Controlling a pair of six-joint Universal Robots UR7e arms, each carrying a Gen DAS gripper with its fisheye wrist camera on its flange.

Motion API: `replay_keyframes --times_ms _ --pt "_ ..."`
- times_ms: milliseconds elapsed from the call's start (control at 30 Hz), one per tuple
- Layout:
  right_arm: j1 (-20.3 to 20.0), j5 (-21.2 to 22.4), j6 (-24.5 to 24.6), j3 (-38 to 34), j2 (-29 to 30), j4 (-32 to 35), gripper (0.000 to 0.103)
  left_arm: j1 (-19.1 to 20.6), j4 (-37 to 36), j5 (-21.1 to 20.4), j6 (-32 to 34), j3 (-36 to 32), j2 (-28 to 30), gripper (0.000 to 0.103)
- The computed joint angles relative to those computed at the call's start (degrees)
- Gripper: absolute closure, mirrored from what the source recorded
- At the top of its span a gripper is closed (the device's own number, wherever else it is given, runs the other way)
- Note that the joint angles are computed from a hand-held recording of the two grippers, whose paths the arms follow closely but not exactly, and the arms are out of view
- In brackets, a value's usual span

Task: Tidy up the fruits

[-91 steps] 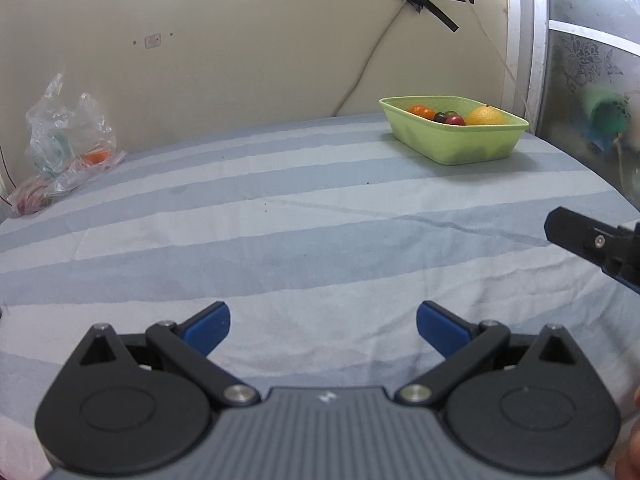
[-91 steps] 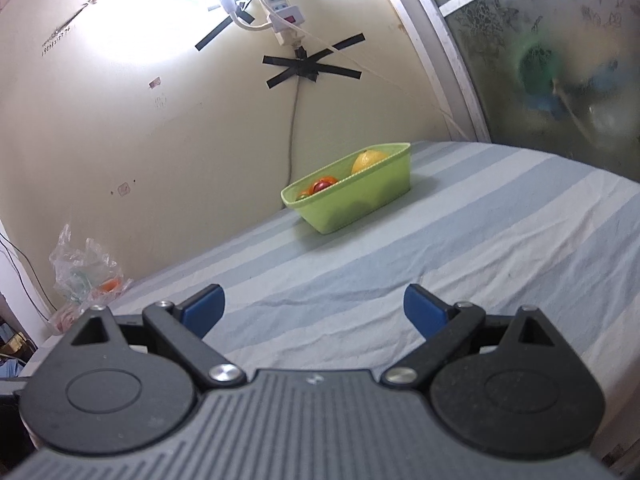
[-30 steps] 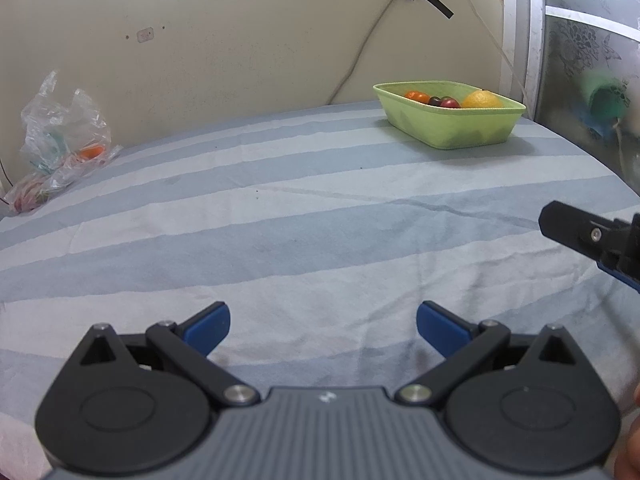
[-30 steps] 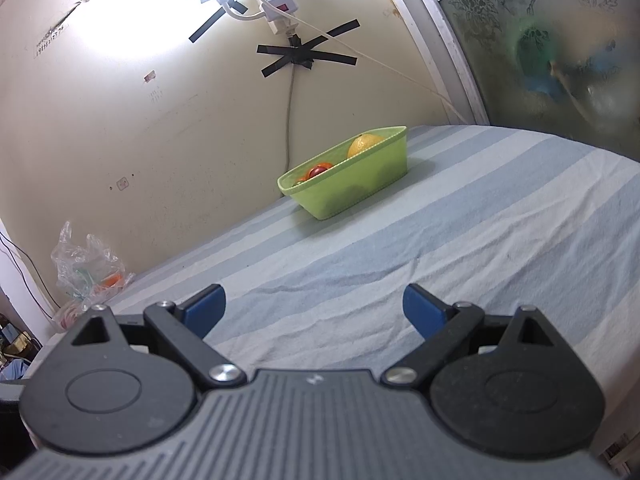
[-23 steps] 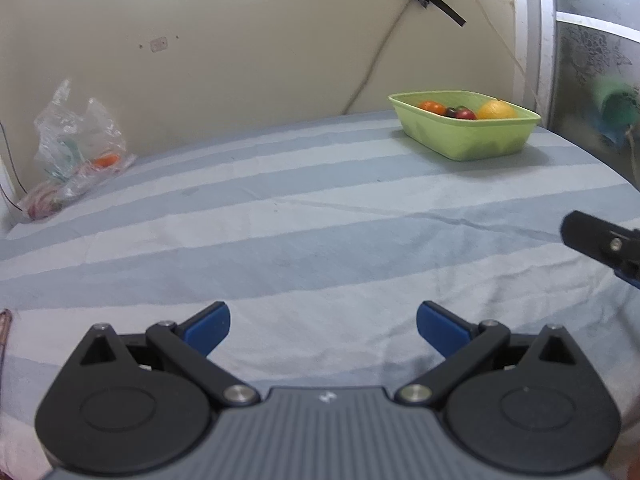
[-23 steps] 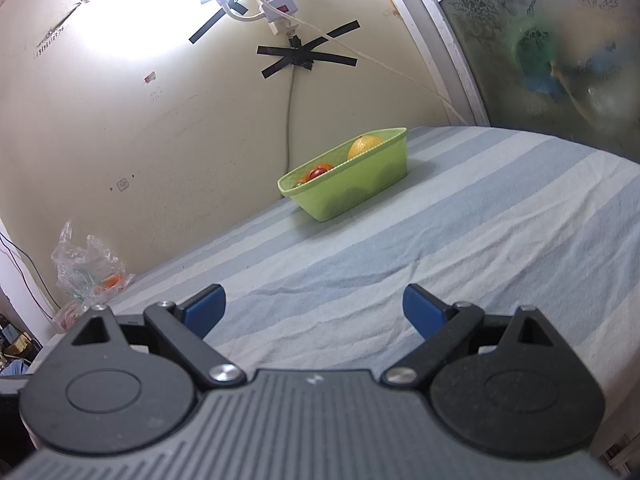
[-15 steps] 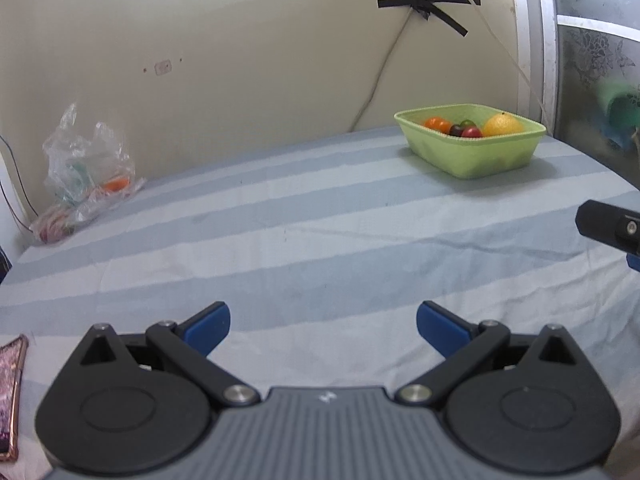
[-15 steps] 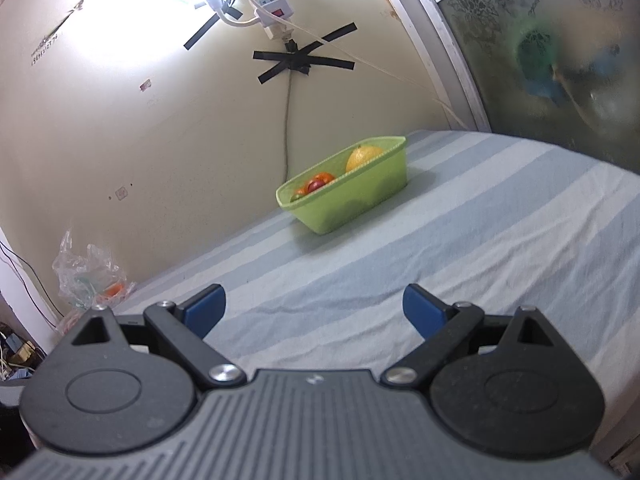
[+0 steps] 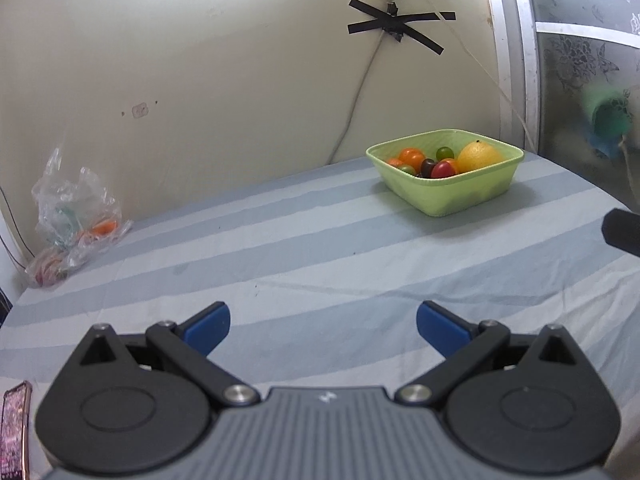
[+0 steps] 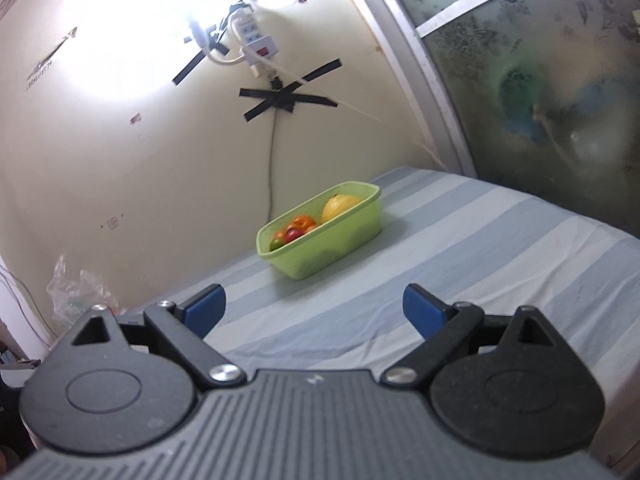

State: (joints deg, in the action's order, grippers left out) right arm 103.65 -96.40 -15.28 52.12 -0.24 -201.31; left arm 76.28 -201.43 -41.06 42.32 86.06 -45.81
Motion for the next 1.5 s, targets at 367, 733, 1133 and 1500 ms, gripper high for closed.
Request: replay_keyframes --times_ms 367,733,1133,1500 --pt "-0.9 1.1 1.3 0.6 -0.8 -0.5 0.006 -0.6 -1.9 2.3 2.9 -3.2 2.9 0.0" --pt "-1.4 2.3 2.3 1.3 -1.1 -1.0 0.006 -1.2 -3.8 3.4 5.0 -3.7 3.9 0.0" --pt "-1.5 2.7 3.1 2.0 -1.3 -1.8 0.006 -1.6 -8.9 3.5 9.6 -3.8 5.0 0.0" --pt "-1.6 2.9 3.4 1.9 -1.4 -1.4 0.006 -1.6 -11.5 3.6 12.2 -4.4 5.6 0.0"
